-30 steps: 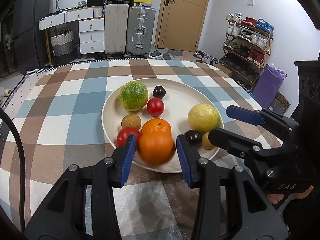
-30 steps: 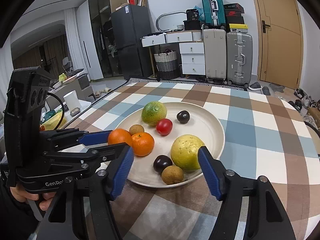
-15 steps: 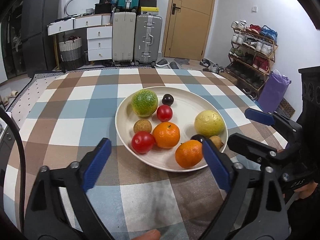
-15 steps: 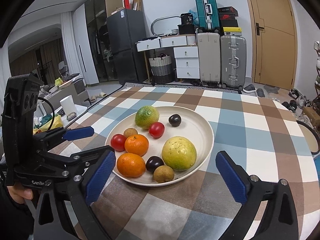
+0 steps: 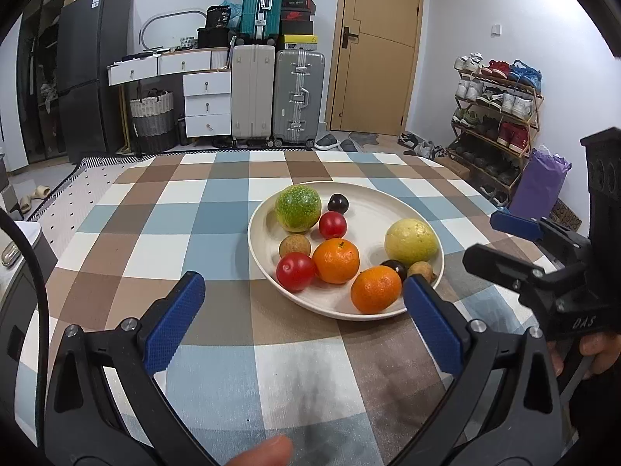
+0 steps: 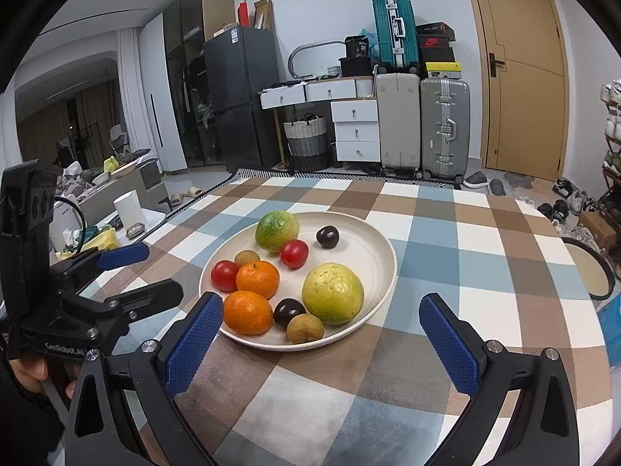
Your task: Organize fruits
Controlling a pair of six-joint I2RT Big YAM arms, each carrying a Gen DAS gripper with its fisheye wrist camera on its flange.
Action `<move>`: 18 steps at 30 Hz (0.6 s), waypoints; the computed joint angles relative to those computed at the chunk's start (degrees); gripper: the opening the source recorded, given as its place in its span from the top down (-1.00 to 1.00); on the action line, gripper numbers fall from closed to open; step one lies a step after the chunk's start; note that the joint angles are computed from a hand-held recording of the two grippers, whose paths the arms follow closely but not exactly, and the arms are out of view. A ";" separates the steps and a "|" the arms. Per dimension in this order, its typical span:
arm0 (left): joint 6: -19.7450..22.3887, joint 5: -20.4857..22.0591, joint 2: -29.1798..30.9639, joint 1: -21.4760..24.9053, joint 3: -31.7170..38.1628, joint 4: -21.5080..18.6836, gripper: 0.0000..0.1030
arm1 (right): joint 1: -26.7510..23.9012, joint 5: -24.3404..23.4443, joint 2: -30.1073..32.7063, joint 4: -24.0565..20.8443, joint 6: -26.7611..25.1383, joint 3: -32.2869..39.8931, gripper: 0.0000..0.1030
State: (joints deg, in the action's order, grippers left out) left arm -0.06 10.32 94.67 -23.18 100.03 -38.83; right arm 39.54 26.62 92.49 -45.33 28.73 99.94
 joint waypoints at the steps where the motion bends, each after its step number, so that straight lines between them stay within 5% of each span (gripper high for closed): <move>1: 0.16 -0.11 -0.12 -0.04 -0.25 -0.13 -0.98 | 0.01 0.15 -0.11 0.12 0.10 -0.03 -0.99; 18: 1.36 -0.27 -1.20 -0.70 -1.76 0.92 -0.98 | 0.50 -0.96 -0.86 3.30 -1.59 -1.60 -1.00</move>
State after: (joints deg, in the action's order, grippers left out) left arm 1.30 10.04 93.47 -23.89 98.27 -37.91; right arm 40.04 25.66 91.63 -42.03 27.14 98.34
